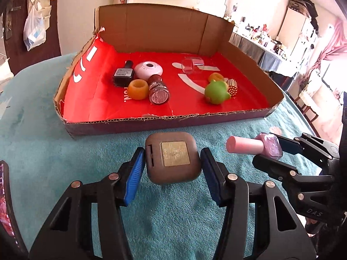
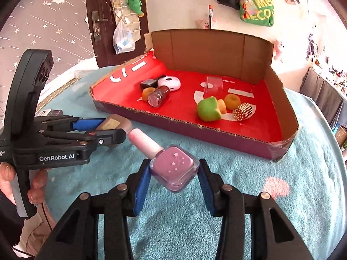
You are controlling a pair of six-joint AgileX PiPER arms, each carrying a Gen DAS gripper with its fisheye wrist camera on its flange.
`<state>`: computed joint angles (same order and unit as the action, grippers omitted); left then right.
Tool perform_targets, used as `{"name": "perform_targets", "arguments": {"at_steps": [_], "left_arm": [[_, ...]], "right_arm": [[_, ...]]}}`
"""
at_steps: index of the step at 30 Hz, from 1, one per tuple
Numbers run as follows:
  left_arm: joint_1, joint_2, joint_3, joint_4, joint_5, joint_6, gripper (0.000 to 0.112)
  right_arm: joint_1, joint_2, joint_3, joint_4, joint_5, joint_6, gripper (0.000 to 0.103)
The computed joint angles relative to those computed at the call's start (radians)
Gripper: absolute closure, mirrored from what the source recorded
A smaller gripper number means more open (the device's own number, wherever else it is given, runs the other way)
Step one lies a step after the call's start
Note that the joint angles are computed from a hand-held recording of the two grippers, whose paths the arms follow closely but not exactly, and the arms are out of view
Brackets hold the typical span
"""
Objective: Organize rigid objects
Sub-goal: 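Carry brown case with left tool while right tool carries pink bottle into box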
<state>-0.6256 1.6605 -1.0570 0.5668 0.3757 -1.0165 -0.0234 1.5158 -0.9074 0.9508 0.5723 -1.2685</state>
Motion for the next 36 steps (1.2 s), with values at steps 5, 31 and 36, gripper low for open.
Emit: {"name": "perform_targets", "arguments": {"at_steps": [5,31,36], "left_arm": [[-0.007,-0.023,0.012,0.020,0.000,-0.020,0.062],[0.056,0.045,-0.188,-0.074,0.048,0.182,0.062],[0.110,0.113,-0.275,-0.277,0.077,0.397,0.062]], "right_arm": [[0.001,-0.017,0.003,0.004,0.010,0.001,0.057],[0.015,0.094,-0.223,-0.040,0.049,0.108,0.057],[0.019,0.197,-0.342,-0.137,0.097,0.231,0.057]]}}
